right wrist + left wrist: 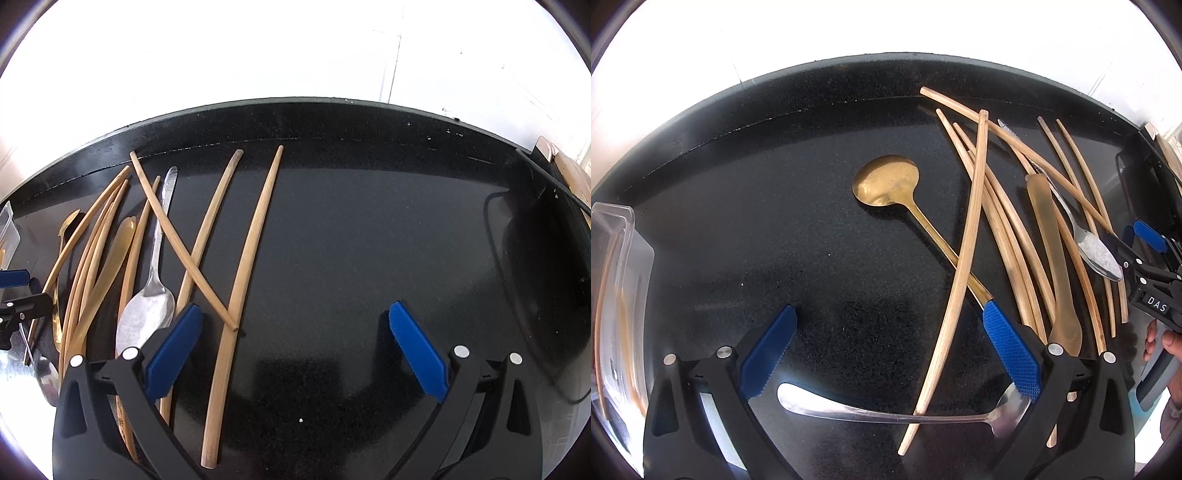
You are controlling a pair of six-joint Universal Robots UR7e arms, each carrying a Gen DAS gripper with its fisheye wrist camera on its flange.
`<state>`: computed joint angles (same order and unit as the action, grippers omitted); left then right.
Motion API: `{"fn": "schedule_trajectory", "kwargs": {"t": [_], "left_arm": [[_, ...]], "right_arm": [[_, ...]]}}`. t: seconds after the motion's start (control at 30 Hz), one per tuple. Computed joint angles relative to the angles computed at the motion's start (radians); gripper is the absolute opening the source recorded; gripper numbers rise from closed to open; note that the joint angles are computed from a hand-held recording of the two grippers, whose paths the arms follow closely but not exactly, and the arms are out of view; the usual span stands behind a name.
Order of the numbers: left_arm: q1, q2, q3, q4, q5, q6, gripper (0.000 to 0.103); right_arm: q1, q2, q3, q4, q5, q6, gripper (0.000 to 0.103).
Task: Organize utensils
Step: 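Move both open tools back over the utensil pile, then grasp a bamboo chopstick with the left tool while the right tool grasps another chopstick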
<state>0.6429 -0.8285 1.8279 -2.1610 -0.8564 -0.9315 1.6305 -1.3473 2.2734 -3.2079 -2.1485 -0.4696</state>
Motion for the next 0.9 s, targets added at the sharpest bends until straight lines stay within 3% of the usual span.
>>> {"fn": "schedule_trajectory", "kwargs": {"t": [0.7,0.73,0.77,0.8,0.83,0.9], "left_arm": [[-0.031,-0.013,0.04,-0.016,0.013,-0.029,0.097],[-0.035,-0.015,0.045,-0.029,0.011,-0.017,0.085],[-0.049,-0.016,0.048,-0.045,0.018,0.027,0.067],[-0.067,-0.001,0.044,-0.019,0.065,0.056,0.008],[-0.076,0.008,0.047,-0.017,0.08,0.083,0.005],[-0.072,-0.013,0.068,-0.092,0.028,0.073,0.005]], "right_arm": [[0.016,-0.01,-0.007,0.069,-0.02,0.016,0.098],[0.017,-0.016,-0.004,0.083,-0.012,0.008,0.095],[0.014,-0.023,0.002,0.079,0.01,-0.015,0.089],[0.02,-0.029,0.016,0.04,0.028,-0.063,0.049],[0.029,-0.023,0.015,0.023,0.005,-0.08,0.007],[0.022,-0.039,0.006,0.072,0.009,-0.046,0.007]]}}
